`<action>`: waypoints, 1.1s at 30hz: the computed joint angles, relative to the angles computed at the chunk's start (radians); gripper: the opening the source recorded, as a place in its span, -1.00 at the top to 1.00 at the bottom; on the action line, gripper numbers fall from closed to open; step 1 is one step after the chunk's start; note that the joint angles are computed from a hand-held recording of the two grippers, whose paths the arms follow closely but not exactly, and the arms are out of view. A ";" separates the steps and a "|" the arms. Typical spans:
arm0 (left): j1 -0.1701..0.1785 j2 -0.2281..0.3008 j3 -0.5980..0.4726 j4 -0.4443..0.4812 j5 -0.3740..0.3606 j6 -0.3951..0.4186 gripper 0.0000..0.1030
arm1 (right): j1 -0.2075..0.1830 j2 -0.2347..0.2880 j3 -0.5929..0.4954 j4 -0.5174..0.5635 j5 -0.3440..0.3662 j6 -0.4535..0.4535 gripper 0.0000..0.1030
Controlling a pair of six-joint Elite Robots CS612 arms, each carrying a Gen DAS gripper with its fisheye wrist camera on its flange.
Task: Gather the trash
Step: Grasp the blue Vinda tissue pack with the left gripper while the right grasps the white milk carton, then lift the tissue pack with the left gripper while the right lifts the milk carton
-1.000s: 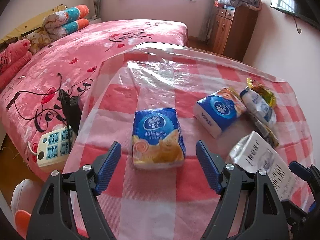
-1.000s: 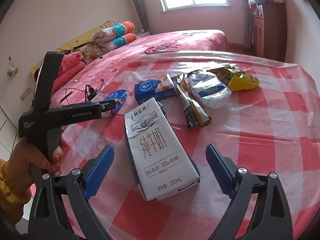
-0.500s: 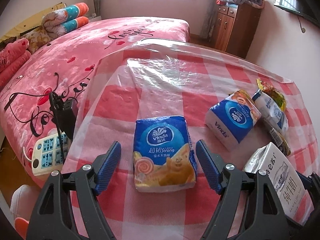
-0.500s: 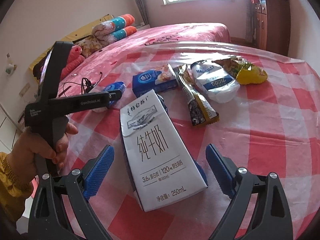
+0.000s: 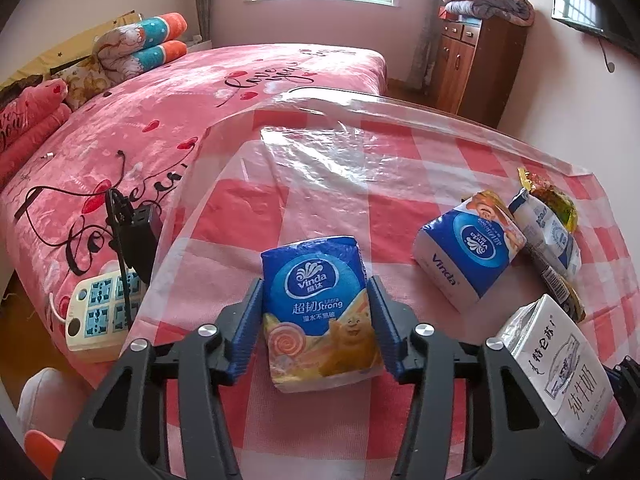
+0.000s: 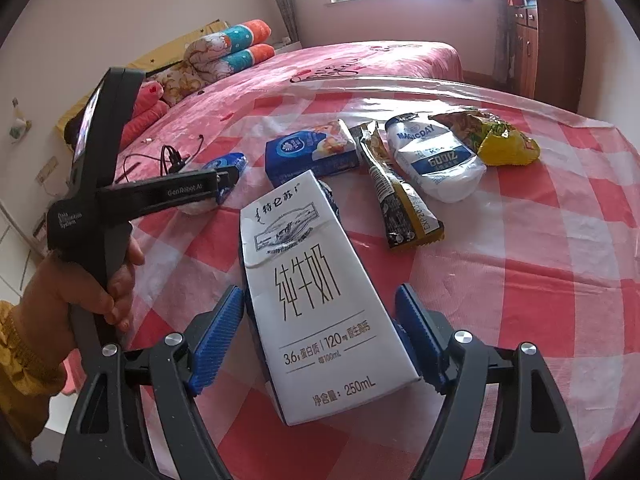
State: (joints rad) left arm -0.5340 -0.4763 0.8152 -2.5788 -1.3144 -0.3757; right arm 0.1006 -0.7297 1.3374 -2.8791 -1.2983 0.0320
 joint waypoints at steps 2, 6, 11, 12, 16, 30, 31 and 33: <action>0.001 -0.005 0.010 -0.007 -0.008 -0.009 0.07 | 0.004 -0.002 0.002 0.000 -0.014 -0.009 -0.50; 0.002 -0.014 0.026 -0.019 -0.020 -0.011 0.13 | 0.008 -0.002 0.002 0.000 -0.030 -0.029 -0.47; 0.002 -0.030 0.054 -0.033 -0.033 -0.008 0.16 | 0.017 -0.006 0.008 -0.007 -0.061 -0.058 -0.44; 0.002 -0.033 0.060 -0.037 -0.035 -0.007 0.16 | 0.018 -0.007 0.010 -0.009 -0.063 -0.062 -0.44; 0.002 -0.050 0.089 -0.057 -0.044 -0.009 0.17 | 0.017 -0.011 0.020 -0.018 -0.054 -0.086 -0.43; -0.003 -0.125 0.229 -0.155 -0.073 -0.014 0.17 | 0.012 -0.028 0.049 -0.042 -0.001 -0.070 -0.39; -0.003 -0.130 0.238 -0.161 -0.074 -0.015 0.17 | 0.011 -0.030 0.052 -0.045 0.008 -0.065 -0.39; -0.004 -0.145 0.264 -0.177 -0.078 -0.015 0.17 | 0.007 -0.032 0.058 -0.053 0.031 -0.051 -0.39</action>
State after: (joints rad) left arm -0.5383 -0.6212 1.0795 -2.7562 -1.3925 -0.3910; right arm 0.1076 -0.7620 1.3951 -2.9323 -1.2669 -0.0191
